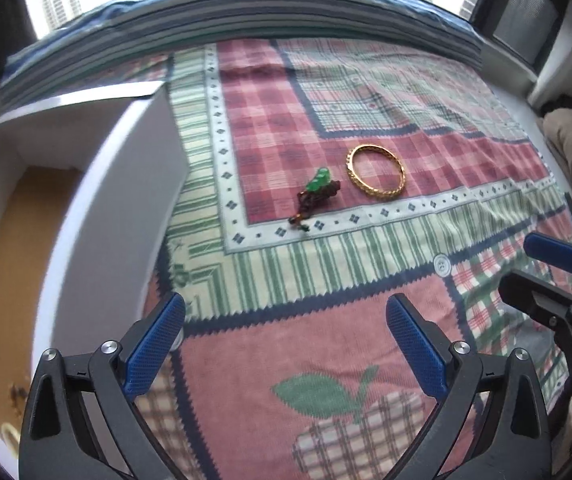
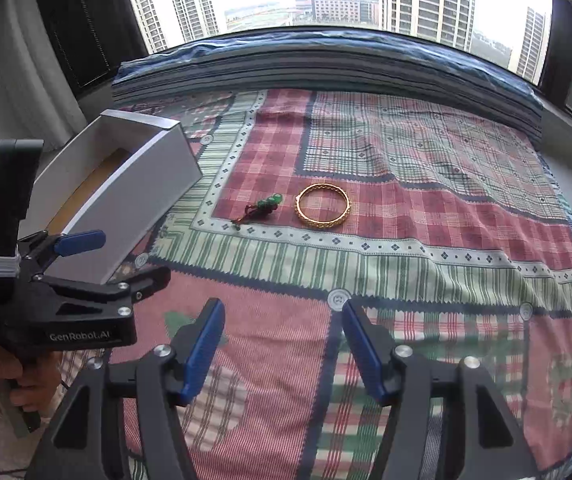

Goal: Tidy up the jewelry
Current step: 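Grasp the green jade pendant with the left tool while the right tool grasps the gold bangle, then carry the jade pendant and gold bangle into the white box and open both tools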

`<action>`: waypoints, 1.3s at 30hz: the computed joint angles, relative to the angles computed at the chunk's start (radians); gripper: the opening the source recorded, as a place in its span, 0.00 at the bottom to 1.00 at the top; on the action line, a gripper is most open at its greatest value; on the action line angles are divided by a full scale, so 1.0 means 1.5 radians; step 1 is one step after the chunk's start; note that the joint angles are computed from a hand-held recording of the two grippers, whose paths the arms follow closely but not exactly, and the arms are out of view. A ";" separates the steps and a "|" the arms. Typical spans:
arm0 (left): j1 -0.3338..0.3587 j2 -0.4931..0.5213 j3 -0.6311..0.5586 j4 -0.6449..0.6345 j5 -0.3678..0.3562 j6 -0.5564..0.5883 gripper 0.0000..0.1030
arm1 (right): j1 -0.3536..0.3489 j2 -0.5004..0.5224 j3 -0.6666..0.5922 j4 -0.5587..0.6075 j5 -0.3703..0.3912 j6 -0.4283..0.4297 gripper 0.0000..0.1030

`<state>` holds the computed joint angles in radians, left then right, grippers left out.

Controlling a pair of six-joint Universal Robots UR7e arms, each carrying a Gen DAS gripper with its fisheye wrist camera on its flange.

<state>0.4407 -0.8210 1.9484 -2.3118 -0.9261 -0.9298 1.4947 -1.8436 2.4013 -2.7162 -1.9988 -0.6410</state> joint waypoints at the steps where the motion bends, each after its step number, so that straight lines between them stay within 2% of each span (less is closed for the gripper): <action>1: 0.016 0.016 -0.015 -0.014 -0.003 0.028 0.98 | -0.009 0.023 -0.024 0.018 0.004 0.018 0.60; 6: 0.061 0.084 -0.088 -0.004 0.024 0.100 0.97 | -0.050 0.096 -0.109 0.084 0.021 0.109 0.60; 9: 0.074 0.111 -0.113 -0.014 0.027 0.146 0.97 | -0.064 0.120 -0.134 0.098 0.033 0.132 0.60; 15: 0.088 0.135 -0.138 -0.015 0.048 0.183 0.91 | -0.078 0.159 -0.174 0.106 0.042 0.157 0.60; 19: 0.106 0.138 -0.139 -0.044 0.036 0.187 0.73 | -0.080 0.179 -0.194 0.108 0.051 0.162 0.60; 21: 0.102 0.137 -0.129 -0.075 0.049 0.205 0.45 | -0.078 0.198 -0.208 0.109 0.046 0.169 0.60; 22: 0.103 0.134 -0.127 -0.080 0.042 0.210 0.14 | -0.076 0.209 -0.218 0.115 0.042 0.174 0.60; 25: 0.113 0.116 -0.124 -0.077 0.015 0.177 0.12 | -0.069 0.257 -0.251 0.131 0.019 0.201 0.60; 27: 0.114 0.106 -0.117 -0.064 0.025 0.152 0.12 | -0.058 0.292 -0.268 0.135 -0.005 0.203 0.60; 30: 0.118 0.091 -0.105 -0.066 0.024 0.131 0.12 | -0.035 0.332 -0.263 0.083 -0.058 0.179 0.61; 33: 0.120 0.086 -0.100 -0.069 0.022 0.125 0.12 | -0.015 0.360 -0.255 0.041 -0.104 0.161 0.67; 36: 0.117 0.087 -0.095 -0.070 0.026 0.120 0.12 | -0.009 0.369 -0.254 0.042 -0.108 0.165 0.76; 39: 0.115 0.087 -0.089 -0.077 0.031 0.120 0.12 | 0.001 0.386 -0.250 0.011 -0.136 0.144 0.77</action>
